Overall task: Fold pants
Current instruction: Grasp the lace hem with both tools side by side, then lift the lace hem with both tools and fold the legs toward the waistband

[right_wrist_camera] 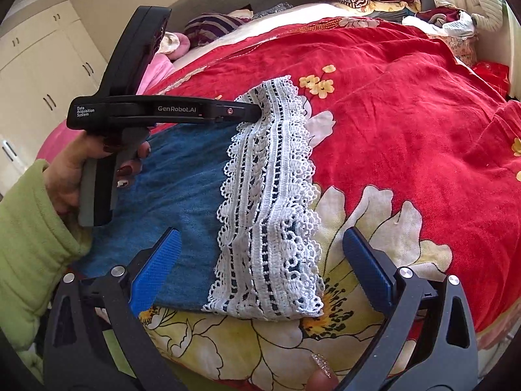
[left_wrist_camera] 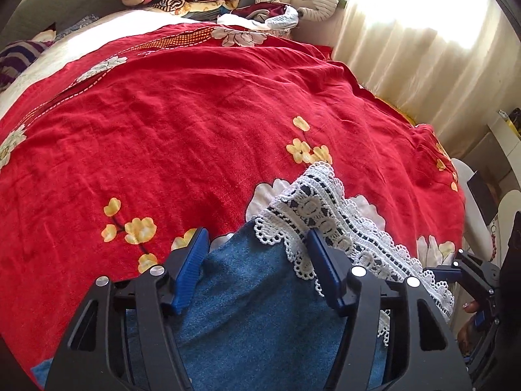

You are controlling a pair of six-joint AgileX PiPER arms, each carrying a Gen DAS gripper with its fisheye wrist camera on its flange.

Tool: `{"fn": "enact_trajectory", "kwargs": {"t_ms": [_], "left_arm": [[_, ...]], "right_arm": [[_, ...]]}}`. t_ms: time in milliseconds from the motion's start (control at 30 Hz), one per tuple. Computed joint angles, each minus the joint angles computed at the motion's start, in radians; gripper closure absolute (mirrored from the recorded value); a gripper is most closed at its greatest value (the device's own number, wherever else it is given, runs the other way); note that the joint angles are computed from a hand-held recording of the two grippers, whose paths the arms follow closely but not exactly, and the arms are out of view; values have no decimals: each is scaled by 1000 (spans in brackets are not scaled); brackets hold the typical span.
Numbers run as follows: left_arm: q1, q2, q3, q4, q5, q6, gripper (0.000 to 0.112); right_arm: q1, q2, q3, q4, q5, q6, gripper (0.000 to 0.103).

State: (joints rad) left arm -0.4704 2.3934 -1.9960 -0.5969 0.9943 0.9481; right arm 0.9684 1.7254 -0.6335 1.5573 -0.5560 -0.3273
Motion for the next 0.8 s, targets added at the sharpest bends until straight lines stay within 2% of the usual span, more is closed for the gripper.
{"fn": "enact_trajectory", "kwargs": {"t_ms": [133,200,233,267,300,367,533,600,633,667,700,733,800], "left_arm": [[-6,6,-8,18,-2,-29,50],[-7,0,2,16,-10,-24,53],[-7,-2,6,12,-9,-19,59],[-6,-7,15,2,-10,-12,65],[-5,-13,26,-7,-11,-3,68],[-9,-32,62,-16,-33,10,75],[-18,-61,120,-21,-81,24,83],[-20,-73,144,-21,-104,36,86],[-21,-81,158,-23,-118,45,87],[-23,-90,175,-24,-135,57,89],[-25,-102,195,-25,-154,72,90],[-25,-114,215,-32,-168,92,91],[-20,-125,228,-46,-169,105,93]], "right_arm": [[-20,-1,27,-102,20,107,9],[-22,1,21,-85,23,84,13],[-19,3,18,-72,20,70,14],[-18,2,19,-71,18,71,20],[-15,-1,23,-78,14,81,30],[-9,-13,41,-120,11,125,42],[-18,0,47,-185,25,168,52],[-22,11,46,-212,24,184,63],[-27,12,57,-273,24,238,67],[-34,8,70,-342,25,299,79],[-43,6,84,-428,27,375,83],[-46,3,88,-474,29,411,84],[-42,1,84,-463,28,391,85]]}}
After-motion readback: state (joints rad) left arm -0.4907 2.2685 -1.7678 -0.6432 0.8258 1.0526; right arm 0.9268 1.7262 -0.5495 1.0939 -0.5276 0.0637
